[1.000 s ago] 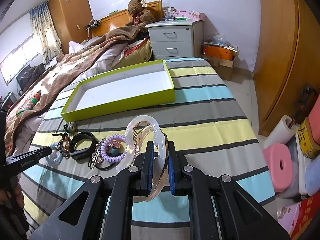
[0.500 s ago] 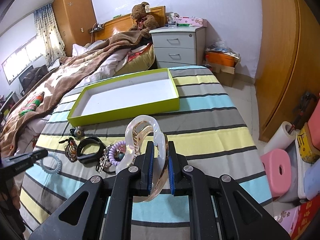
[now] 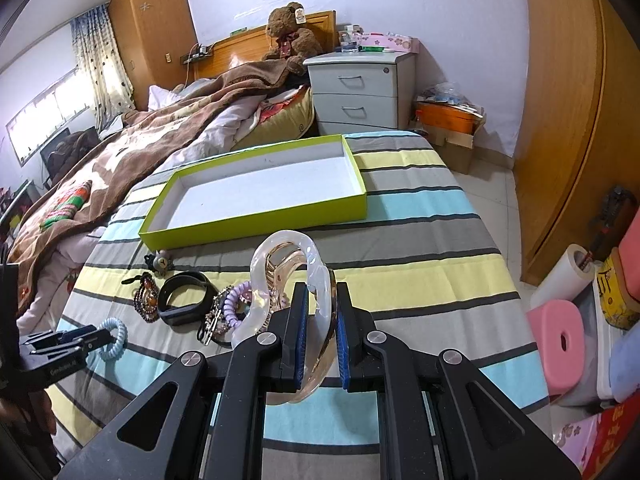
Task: Organize jewelry
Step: 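Carry the clip with the right tool over the green box while the left tool carries the coil there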
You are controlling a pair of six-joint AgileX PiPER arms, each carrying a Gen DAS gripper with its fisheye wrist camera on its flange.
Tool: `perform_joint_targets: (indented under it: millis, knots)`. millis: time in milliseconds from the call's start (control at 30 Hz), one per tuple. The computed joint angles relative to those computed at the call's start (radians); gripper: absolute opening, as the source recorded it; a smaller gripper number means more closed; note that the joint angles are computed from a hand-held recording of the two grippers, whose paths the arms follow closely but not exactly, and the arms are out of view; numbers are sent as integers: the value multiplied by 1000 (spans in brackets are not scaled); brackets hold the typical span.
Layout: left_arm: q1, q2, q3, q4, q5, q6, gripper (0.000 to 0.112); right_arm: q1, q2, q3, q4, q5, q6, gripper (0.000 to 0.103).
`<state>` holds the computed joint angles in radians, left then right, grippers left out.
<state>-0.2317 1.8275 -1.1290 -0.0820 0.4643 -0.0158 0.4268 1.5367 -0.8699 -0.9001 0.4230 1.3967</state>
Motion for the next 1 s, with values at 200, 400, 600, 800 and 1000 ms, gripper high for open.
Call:
perform_joint_targets:
  millis: [200,400,600,800,1000]
  knots:
    - [-45,8,-4,173,-5,-125,36,2,5,-2,-13,-3,13,13]
    - [-60,16,-25,134,5,-44,11,7,1,-2,-3,1,1,13]
    - [-59,-10,-15,78,-13,1,10,4,4,-27,25,21,-39,13]
    - [-40,-44,-53,-33,10,97,10,-9,1,-68,58,33,-106,13]
    - [-27,-34,-142,-137,47,190,10,-45,47,-163,122,34,-230,13]
